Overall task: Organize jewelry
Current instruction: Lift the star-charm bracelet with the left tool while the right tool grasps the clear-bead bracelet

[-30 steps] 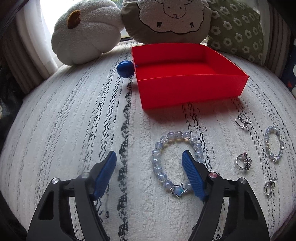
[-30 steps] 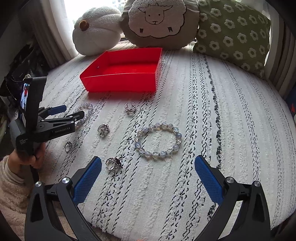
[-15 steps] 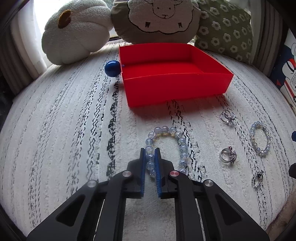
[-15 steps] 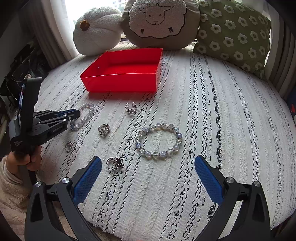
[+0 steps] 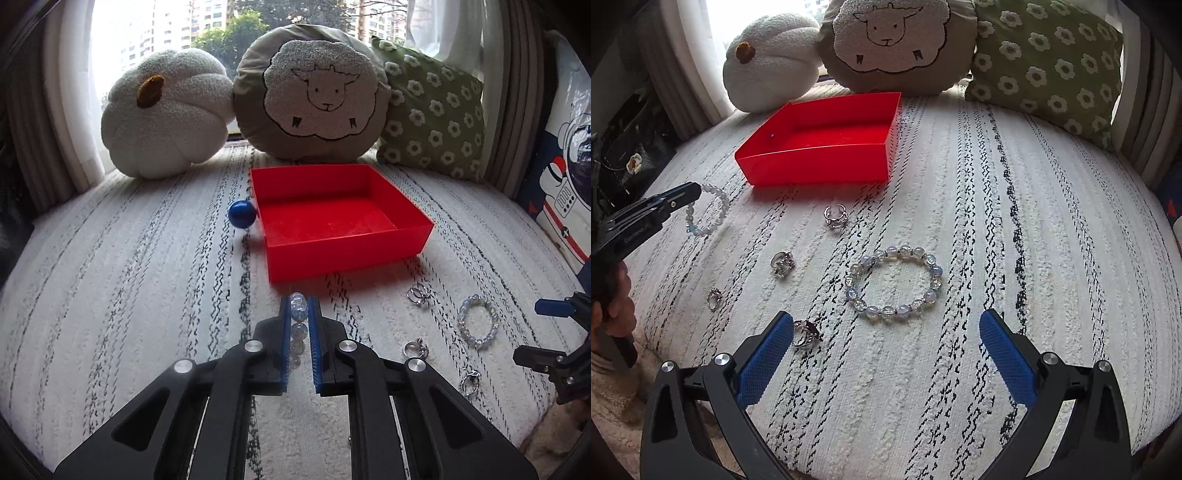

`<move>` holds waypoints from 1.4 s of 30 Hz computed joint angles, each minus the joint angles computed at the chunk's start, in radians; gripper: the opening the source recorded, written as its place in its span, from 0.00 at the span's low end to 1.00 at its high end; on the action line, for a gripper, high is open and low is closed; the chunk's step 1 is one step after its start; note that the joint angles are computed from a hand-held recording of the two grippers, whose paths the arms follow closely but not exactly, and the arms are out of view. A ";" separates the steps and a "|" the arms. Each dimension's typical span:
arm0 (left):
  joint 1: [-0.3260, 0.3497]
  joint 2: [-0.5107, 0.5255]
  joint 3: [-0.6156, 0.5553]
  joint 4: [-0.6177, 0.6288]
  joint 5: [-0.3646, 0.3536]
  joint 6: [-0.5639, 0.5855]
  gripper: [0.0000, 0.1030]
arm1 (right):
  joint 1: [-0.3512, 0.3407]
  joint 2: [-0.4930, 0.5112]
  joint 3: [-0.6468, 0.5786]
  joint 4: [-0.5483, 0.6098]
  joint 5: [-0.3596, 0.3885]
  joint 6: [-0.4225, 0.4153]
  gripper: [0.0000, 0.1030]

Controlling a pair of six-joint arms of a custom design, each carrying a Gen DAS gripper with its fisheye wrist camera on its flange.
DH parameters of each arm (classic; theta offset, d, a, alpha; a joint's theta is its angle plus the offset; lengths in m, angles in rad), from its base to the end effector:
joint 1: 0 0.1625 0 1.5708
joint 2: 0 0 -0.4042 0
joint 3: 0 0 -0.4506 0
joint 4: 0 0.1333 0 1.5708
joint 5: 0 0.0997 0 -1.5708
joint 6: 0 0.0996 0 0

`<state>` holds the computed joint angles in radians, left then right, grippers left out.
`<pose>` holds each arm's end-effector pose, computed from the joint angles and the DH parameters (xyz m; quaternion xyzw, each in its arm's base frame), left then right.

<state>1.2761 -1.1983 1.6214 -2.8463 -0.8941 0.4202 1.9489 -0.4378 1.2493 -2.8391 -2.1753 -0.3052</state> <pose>-0.0109 -0.7095 0.3779 0.1720 0.8526 -0.3703 0.3261 0.3673 -0.7169 -0.0225 0.2480 -0.8987 0.2266 0.2819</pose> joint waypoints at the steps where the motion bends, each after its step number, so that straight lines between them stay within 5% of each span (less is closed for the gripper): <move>1: -0.001 -0.001 0.000 0.002 0.002 0.002 0.09 | 0.000 0.005 -0.005 -0.003 -0.008 -0.001 0.96; 9: -0.003 -0.024 0.024 0.005 -0.005 0.019 0.09 | 0.003 0.054 -0.051 -0.106 -0.085 -0.066 0.96; 16: -0.006 -0.044 0.049 -0.005 -0.009 0.030 0.09 | -0.015 0.086 -0.112 -0.083 -0.116 -0.033 0.93; 24: -0.006 -0.059 0.062 0.009 -0.028 0.029 0.09 | -0.027 0.127 -0.184 -0.005 -0.162 0.007 0.68; 30: -0.004 -0.062 0.062 0.022 -0.034 0.026 0.09 | -0.026 0.167 -0.229 0.021 -0.205 -0.016 0.58; 42: -0.002 -0.057 0.058 0.036 -0.031 0.019 0.09 | -0.032 0.130 -0.180 0.027 -0.118 -0.015 0.27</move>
<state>1.2743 -1.2557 1.6791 -2.8108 -0.9253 0.4393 1.9166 -0.3080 1.0694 -2.8126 -2.2937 -0.3206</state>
